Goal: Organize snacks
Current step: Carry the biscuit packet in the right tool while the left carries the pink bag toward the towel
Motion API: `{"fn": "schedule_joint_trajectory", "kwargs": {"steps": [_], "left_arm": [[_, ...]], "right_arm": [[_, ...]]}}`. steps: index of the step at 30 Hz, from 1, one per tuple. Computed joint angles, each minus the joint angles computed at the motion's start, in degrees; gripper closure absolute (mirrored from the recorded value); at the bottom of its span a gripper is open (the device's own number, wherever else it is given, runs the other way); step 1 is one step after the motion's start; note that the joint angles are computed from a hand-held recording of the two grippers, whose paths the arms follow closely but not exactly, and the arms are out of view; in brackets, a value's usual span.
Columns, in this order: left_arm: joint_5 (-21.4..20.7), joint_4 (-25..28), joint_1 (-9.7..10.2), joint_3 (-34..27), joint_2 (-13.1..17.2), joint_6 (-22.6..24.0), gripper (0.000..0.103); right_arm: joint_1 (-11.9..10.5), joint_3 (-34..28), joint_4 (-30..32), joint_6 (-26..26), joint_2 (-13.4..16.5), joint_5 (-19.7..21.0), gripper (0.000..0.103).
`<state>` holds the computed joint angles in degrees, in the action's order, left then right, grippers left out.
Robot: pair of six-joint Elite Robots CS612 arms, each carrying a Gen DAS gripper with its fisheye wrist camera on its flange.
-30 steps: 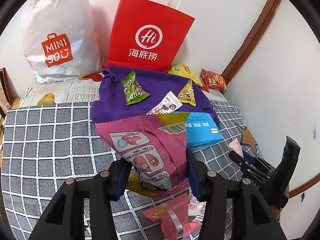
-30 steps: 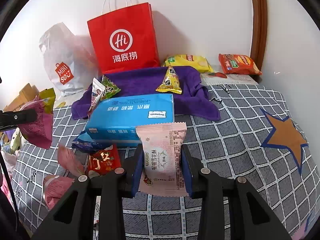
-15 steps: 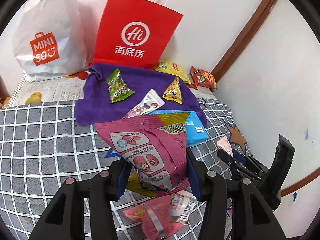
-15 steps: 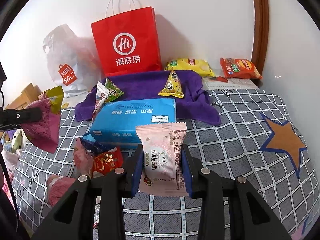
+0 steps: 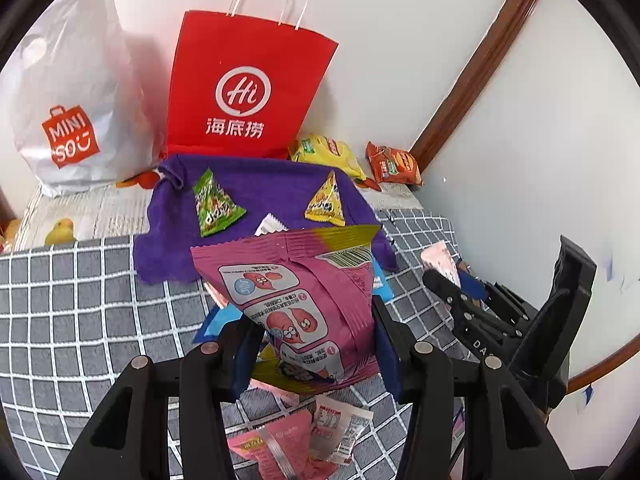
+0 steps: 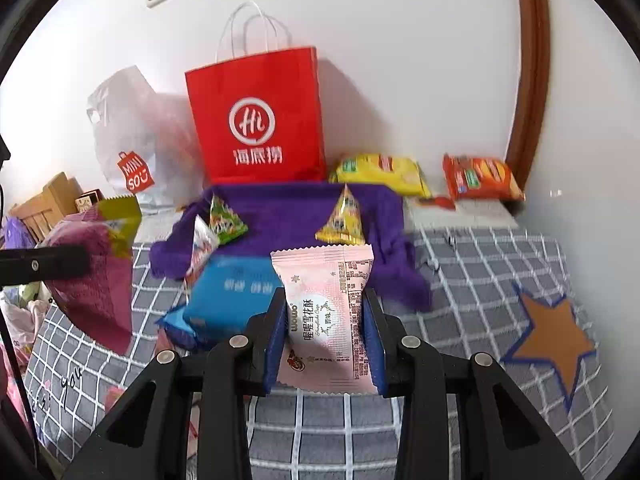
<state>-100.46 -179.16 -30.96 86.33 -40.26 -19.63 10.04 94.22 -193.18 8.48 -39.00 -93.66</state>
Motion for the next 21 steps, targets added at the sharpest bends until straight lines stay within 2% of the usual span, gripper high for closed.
{"fn": "schedule_joint_trajectory", "kwargs": {"steps": [11,21], "left_arm": [[4.7,0.3,-0.22,-2.5,-0.2,1.3,0.055],[4.8,4.0,0.65,-8.2,1.9,2.2,0.055]], "right_arm": [[-0.6,-5.2,2.6,-0.6,0.7,0.8,0.067],[-0.9,-10.9,4.6,-1.5,2.3,2.4,0.067]]}}
